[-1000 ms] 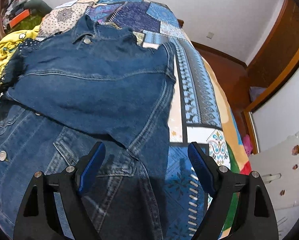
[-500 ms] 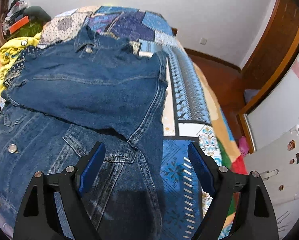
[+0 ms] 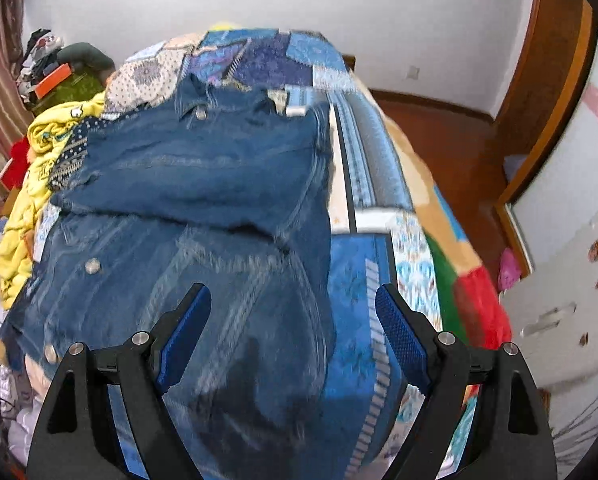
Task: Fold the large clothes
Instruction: 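Grasp the jacket hem with the left gripper while the right gripper grasps the hem too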
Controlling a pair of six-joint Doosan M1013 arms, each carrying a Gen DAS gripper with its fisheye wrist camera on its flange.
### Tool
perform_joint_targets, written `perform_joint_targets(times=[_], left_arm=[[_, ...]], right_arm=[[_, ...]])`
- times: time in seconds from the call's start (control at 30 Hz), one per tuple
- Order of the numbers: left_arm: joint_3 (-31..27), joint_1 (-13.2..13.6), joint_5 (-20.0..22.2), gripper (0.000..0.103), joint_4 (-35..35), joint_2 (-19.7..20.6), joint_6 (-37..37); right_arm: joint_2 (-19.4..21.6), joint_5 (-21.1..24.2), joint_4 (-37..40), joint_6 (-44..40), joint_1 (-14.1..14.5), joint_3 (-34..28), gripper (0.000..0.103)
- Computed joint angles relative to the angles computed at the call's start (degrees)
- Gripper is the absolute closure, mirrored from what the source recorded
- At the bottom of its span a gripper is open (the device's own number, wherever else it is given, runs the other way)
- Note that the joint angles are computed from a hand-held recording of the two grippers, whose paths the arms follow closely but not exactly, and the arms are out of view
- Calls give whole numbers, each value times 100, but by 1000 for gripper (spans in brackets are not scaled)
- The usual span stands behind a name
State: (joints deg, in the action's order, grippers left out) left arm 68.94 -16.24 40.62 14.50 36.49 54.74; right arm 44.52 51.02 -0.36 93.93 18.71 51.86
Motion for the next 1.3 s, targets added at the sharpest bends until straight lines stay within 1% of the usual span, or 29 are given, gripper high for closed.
perform_joint_targets(times=[0.1, 0.17, 0.2, 0.27, 0.37, 0.47, 0.57, 0.6, 0.63, 0.67, 0.7, 0.73, 0.77, 0.83, 0.87, 0.9, 0.93, 0.97, 1.0, 1.03, 1.07, 1.1, 1.17, 1.3], left_arm=[[147, 30, 116, 4, -627, 22, 208], [243, 81, 160, 4, -1256, 52, 374], [310, 116, 124, 4, -1620, 60, 469], [403, 158, 68, 4, -2107, 79, 540], [545, 201, -51, 4, -2655, 90, 581], [676, 249, -185, 4, -3280, 98, 775], [775, 276, -323, 7, -3704, 103, 864], [817, 268, -413, 8, -3824, 87, 965], [838, 267, -466, 16, -3993, 76, 1144], [869, 273, -521, 26, -4322, 65, 1487], [877, 269, -533, 29, -4492, 58, 1670], [843, 245, -511, 29, -4361, 61, 1621], [815, 223, -485, 32, -4260, 68, 1605], [787, 208, -469, 36, -4211, 81, 1620], [794, 204, -494, 41, -4207, 77, 1598], [824, 203, -571, 45, -4241, 61, 1599], [822, 222, -619, 55, -4299, 65, 1657], [849, 223, -689, 70, -4300, 40, 1682], [856, 211, -711, 77, -4081, 21, 1525], [837, 207, -716, 79, -4008, 16, 1502], [817, 200, -742, 83, -3949, 15, 1476], [772, 176, -744, 85, -3775, 13, 1399], [704, 138, -746, 90, -3398, -1, 1206], [559, 94, -912, 91, -2830, -59, 882]], right_arm=[[-1, 202, 311, -103, -56, 88, 21], [-37, 278, 569, -118, -105, 207, 21], [-42, 329, 723, -137, -134, 250, 21], [-66, 424, 1054, -178, -188, 355, 21], [-73, 553, 1364, -152, -240, 456, 21], [-124, 516, 1692, -207, -280, 616, 21], [-140, 509, 2107, -293, -350, 700, 21], [-148, 475, 2229, -333, -369, 737, 21], [-151, 458, 2331, -385, -383, 766, 22], [-147, 438, 2441, -439, -398, 785, 23], [-143, 421, 2579, -515, -415, 801, 27], [-140, 407, 2698, -584, -429, 816, 30], [-144, 375, 2828, -662, -446, 839, 32], [-133, 345, 2976, -797, -452, 838, 41], [-122, 342, 3044, -869, -450, 827, 44], [-117, 322, 3092, -915, -447, 818, 51], [-112, 301, 3131, -946, -443, 814, 59], [-100, 288, 3111, -943, -435, 789, 62], [-91, 276, 3068, -923, -426, 764, 70], [-86, 255, 3076, -926, -428, 757, 76], [-77, 250, 3123, -944, -434, 738, 77], [-56, 272, 3170, -972, -440, 696, 81], [-53, 232, 3212, -1075, -436, 662, 83], [-46, 100, 3300, -1312, -419, 532, 85]])
